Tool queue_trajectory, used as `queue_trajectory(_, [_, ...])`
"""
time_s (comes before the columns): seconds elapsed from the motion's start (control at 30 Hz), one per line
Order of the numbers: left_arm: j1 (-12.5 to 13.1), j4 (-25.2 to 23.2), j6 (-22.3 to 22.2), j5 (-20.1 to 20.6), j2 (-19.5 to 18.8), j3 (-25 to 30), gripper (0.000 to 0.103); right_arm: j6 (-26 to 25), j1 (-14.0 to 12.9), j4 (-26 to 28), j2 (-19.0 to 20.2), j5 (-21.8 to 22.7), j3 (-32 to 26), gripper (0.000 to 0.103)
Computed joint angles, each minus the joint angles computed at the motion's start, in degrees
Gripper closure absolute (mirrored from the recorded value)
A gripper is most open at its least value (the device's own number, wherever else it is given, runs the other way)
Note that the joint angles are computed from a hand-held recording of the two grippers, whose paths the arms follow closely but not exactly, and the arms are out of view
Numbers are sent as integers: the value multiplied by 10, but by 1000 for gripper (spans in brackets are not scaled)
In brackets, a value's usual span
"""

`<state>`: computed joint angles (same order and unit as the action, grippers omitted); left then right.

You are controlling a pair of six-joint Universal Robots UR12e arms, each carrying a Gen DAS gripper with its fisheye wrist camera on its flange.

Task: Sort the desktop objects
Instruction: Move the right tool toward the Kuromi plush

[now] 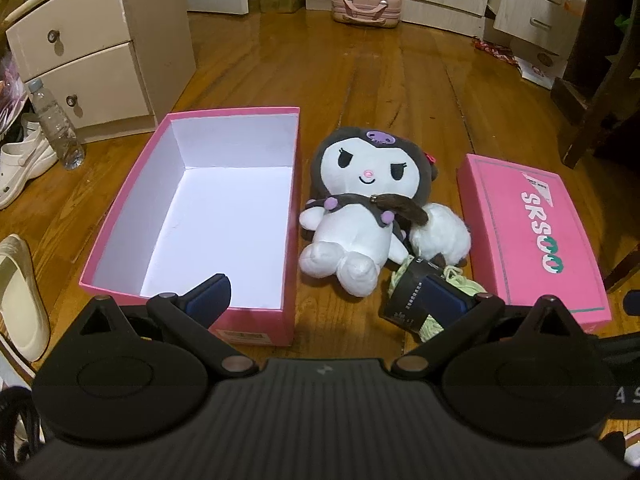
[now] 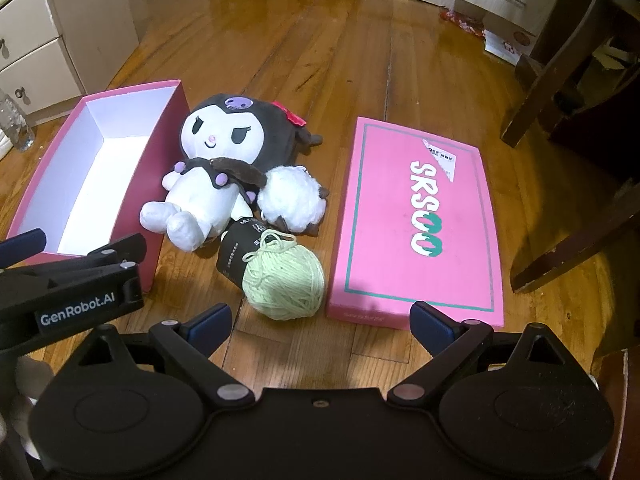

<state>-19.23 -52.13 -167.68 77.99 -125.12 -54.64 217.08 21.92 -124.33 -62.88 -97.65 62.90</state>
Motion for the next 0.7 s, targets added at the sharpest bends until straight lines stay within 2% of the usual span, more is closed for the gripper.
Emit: queue_trajectory(0.7, [-2, 0, -2, 1, 1, -1, 0, -13, 0, 1, 3, 12, -4, 5])
